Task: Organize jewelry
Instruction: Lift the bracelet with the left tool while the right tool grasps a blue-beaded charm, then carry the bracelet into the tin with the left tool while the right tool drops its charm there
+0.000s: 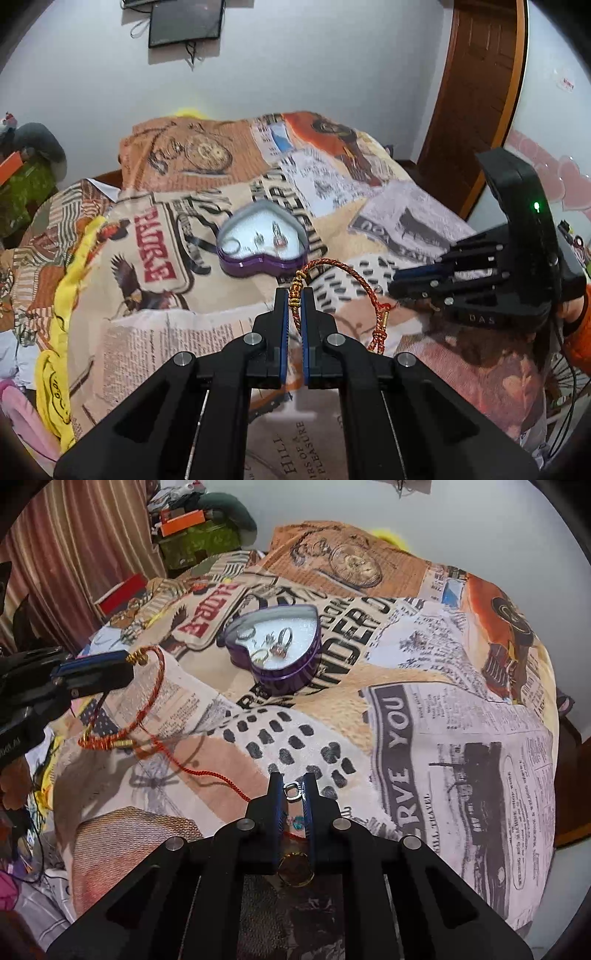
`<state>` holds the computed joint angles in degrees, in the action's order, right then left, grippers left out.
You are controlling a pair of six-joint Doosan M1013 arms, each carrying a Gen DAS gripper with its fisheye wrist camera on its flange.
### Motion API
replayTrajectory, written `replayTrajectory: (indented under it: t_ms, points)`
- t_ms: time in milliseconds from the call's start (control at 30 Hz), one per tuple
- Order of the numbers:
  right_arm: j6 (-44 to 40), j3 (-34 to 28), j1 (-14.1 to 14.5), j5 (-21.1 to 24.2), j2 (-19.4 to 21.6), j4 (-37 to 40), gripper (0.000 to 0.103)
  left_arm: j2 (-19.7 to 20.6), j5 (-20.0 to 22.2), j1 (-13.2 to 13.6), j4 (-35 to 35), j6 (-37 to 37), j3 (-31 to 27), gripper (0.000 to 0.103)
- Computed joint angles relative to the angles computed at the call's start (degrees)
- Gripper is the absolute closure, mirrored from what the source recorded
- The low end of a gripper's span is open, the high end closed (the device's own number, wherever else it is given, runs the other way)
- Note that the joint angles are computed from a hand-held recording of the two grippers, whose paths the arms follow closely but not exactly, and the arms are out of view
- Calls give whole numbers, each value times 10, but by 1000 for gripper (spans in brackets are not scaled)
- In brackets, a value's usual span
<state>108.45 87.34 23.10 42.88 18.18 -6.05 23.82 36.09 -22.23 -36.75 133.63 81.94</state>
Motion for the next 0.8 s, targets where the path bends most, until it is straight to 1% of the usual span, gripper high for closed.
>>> replayTrajectory:
  t_ms: [233, 367, 433, 633, 800]
  points:
    - [50, 12, -2, -34, -28, -36, 94, -14, -20, 2, -43, 31, -1, 99]
    - [82, 14, 1, -47, -38, -73, 94, -18, -30, 1, -54, 42, -3, 99]
    - [91, 16, 0, -58, -42, -77, 94, -19, -33, 1, -55, 43, -5, 99]
    - [103, 10, -1, -81, -44, -85, 94, -12, -46, -2, -27, 23, -14, 99]
    - [100, -6, -1, -92, -34, -90, 94, 5, -43, -3, 5, -12, -33, 99]
